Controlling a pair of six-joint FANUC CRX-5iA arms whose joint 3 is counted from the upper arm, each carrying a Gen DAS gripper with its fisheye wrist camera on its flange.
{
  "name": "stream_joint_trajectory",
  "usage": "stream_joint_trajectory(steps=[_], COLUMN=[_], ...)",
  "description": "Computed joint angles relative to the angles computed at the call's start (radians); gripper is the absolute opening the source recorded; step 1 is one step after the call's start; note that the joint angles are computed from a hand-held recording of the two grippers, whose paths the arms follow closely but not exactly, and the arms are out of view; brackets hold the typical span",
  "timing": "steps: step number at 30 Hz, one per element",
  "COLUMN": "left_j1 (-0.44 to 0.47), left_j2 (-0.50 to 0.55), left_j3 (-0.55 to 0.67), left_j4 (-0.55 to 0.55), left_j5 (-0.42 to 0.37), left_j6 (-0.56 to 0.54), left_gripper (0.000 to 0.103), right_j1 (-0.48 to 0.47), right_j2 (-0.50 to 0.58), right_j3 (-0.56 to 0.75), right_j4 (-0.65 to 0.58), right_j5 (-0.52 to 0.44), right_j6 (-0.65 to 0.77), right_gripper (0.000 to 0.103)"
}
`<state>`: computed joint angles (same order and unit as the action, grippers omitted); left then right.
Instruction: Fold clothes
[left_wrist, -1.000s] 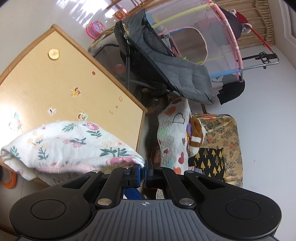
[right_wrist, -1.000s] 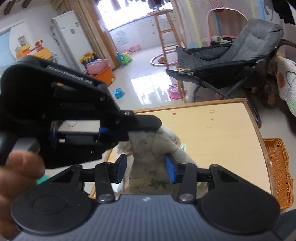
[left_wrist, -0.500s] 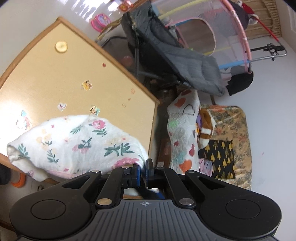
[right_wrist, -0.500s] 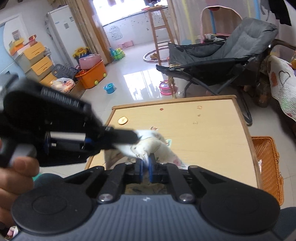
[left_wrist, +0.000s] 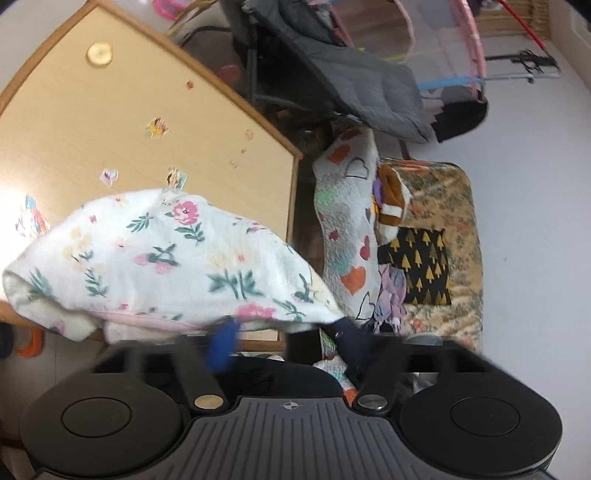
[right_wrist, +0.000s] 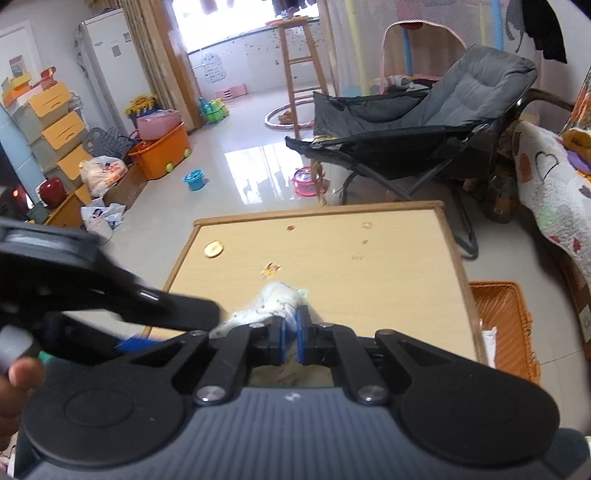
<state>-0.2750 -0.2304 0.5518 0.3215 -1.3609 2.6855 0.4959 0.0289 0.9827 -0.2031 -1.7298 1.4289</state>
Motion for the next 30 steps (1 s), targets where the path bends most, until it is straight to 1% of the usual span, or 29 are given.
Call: stream_joint_trajectory(steps=[2,4,5,7,8,9,10,11,13,15,18,19,21,22,23,24,26,27,28,30], left_j1=[-0.002,-0.002,-0.007,-0.036,-0.054,-0.073,-0.086,-0.089,-0.088,-0.089,-0.045,-0.049,-0.088,-0.103,-0.103,-0.107,-0.153,-0.188,-0.220,-0.263], left_j2=[-0.023,-0.036,-0.038,-0.021,-0.020,-0.021,-0.033,-0.046,-0.052,-0.038,-0.068,-0.075,-0.091,-0.098,-0.109,-0.110,-0.076,-0.049,-0.030,-0.003], left_j3=[-0.014,-0.004,0.011,0.074,0.089,0.101,0.087,0.067,0.051,0.056,-0.021,-0.035,-0.057,-0.065,-0.082,-0.088,-0.044,0.000,0.027,0.059], left_j4=[-0.015,-0.044,-0.070,-0.154,-0.197,-0.240,-0.268,-0.280,-0.288,-0.299,-0.257,-0.266,-0.320,-0.340,-0.338,-0.340,-0.398,-0.442,-0.484,-0.529], left_j5=[0.011,-0.012,-0.037,-0.117,-0.145,-0.169,-0.173,-0.172,-0.205,-0.258,-0.261,-0.256,-0.223,-0.203,-0.176,-0.165,-0.206,-0.245,-0.271,-0.313], left_j6=[-0.047,-0.105,-0.140,-0.204,-0.243,-0.282,-0.318,-0.346,-0.399,-0.441,-0.482,-0.500,-0.561,-0.598,-0.654,-0.706,-0.809,-0.868,-0.937,-1.079], left_gripper=[0.074,0.074,0.074,0.074,0.074,0.074,0.074,0.074,0.074,0.074,0.074,0.074,0.074,0.074,0.074,0.074,0.074,0.074,0.074,0.074], right_j1=[-0.002,-0.006,-0.008,-0.011,-0.014,-0.016,-0.017,-0.018,-0.020,-0.025,-0.041,-0.047,-0.051,-0.052,-0.052,-0.053,-0.056,-0.058,-0.060,-0.064], right_j2=[0.012,0.025,0.031,0.043,0.049,0.055,0.062,0.069,0.082,0.103,0.140,0.153,0.181,0.192,0.203,0.217,0.244,0.258,0.269,0.289], right_j3=[0.018,0.037,0.046,0.067,0.077,0.087,0.098,0.109,0.131,0.166,0.227,0.250,0.295,0.312,0.329,0.353,0.399,0.425,0.443,0.478], right_j4=[0.012,0.017,0.019,0.023,0.024,0.025,0.028,0.031,0.037,0.038,0.025,0.019,0.017,0.019,0.019,0.018,0.015,0.012,0.009,0.004], right_j5=[-0.001,-0.005,-0.007,-0.015,-0.018,-0.022,-0.027,-0.031,-0.040,-0.059,-0.098,-0.113,-0.141,-0.151,-0.162,-0.176,-0.200,-0.213,-0.222,-0.239], right_j6=[0.008,0.020,0.026,0.037,0.041,0.046,0.049,0.052,0.057,0.057,0.049,0.046,0.048,0.051,0.053,0.053,0.049,0.047,0.044,0.039], right_gripper=[0.006,0.006,0.006,0.006,0.006,0.006,0.006,0.006,0.006,0.006,0.006,0.006,0.006,0.006,0.006,0.006,0.006,0.006,0.006,0.006])
